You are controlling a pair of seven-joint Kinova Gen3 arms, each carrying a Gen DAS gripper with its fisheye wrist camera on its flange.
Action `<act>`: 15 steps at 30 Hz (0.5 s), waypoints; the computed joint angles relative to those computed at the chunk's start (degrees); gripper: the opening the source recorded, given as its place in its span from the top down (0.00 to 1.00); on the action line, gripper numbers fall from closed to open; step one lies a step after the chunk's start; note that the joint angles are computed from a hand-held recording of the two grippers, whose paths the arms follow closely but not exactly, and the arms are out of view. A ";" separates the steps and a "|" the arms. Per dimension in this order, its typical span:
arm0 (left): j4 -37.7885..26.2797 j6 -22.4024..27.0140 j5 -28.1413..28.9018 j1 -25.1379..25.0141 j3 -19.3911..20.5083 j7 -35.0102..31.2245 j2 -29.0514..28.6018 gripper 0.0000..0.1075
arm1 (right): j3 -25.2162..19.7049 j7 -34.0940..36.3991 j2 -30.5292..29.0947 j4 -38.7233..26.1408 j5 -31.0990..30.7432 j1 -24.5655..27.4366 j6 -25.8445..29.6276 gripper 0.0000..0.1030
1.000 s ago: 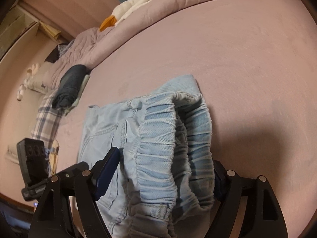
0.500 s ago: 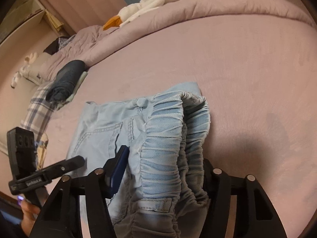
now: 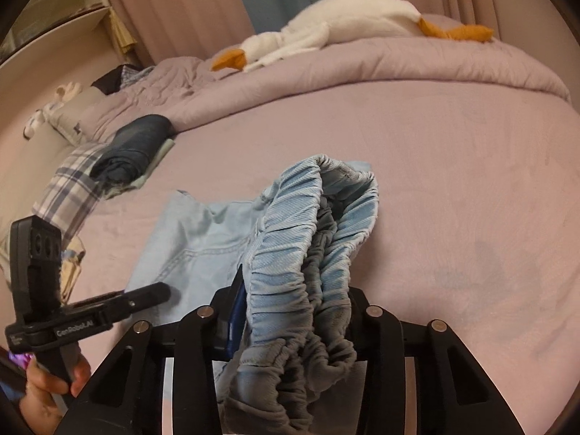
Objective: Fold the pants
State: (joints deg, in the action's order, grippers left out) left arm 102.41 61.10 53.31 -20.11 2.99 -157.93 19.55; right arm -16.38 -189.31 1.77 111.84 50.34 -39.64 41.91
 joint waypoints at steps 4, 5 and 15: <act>0.79 0.83 0.57 -1.06 -0.44 -1.41 -1.00 0.82 | -0.81 0.35 0.37 -1.45 1.05 -1.48 2.58 0.59; 1.02 0.95 0.74 -1.22 -0.59 -1.74 -1.35 0.82 | -0.89 0.35 0.39 -1.62 1.26 -1.73 2.82 0.59; 3.20 4.10 2.12 -3.61 -3.29 -5.23 -4.43 0.82 | -2.42 0.92 1.06 -4.60 3.94 -5.72 7.83 0.60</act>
State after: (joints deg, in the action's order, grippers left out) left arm 105.61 65.20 55.43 -23.71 -0.30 -163.16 15.12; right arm -18.80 -188.39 2.83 107.25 54.29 -45.36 49.74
